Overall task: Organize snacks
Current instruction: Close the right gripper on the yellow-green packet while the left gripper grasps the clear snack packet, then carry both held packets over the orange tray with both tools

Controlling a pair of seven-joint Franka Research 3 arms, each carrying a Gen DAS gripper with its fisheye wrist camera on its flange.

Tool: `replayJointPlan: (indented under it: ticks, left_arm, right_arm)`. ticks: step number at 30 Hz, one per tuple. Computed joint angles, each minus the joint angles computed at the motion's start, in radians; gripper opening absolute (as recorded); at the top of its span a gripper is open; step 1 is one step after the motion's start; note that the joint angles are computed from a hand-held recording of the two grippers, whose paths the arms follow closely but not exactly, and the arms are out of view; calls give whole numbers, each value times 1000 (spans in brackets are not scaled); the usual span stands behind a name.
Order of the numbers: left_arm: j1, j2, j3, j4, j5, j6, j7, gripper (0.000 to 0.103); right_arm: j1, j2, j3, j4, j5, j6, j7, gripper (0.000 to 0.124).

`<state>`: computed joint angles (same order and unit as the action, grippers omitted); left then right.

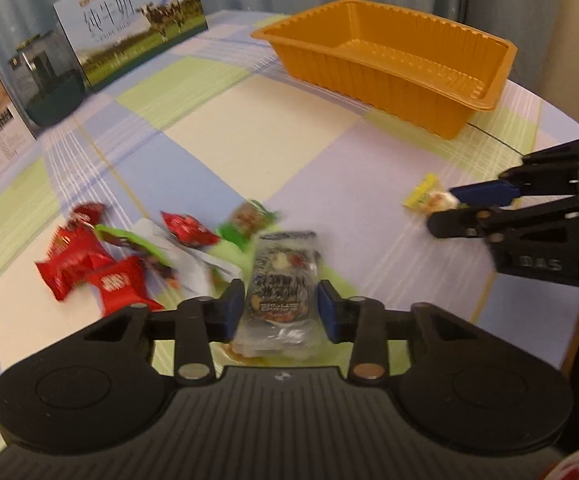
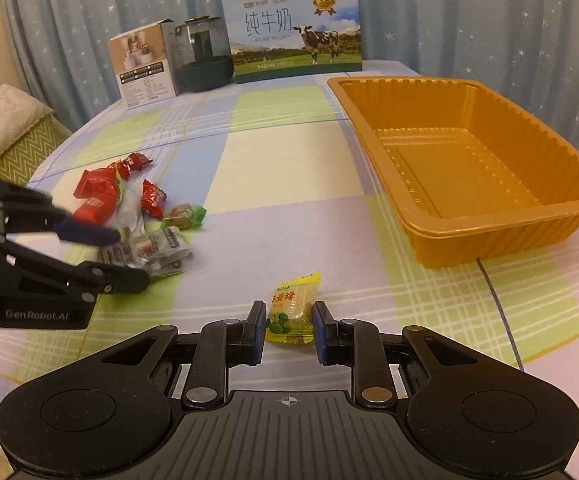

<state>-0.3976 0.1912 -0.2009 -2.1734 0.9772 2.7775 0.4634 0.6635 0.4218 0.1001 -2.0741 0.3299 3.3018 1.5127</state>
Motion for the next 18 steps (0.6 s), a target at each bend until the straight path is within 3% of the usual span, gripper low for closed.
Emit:
replayJointPlan:
  ticks: [9,18]
  left_arm:
    - [-47,56,16,60,70,-58,-141,35]
    - [-69,0,5,37,158,-134,-428,34]
  right_arm:
    - [52,11,-51,7,15,15,-2,25]
    - [-41,-16,48,-27,9,73,-16,25]
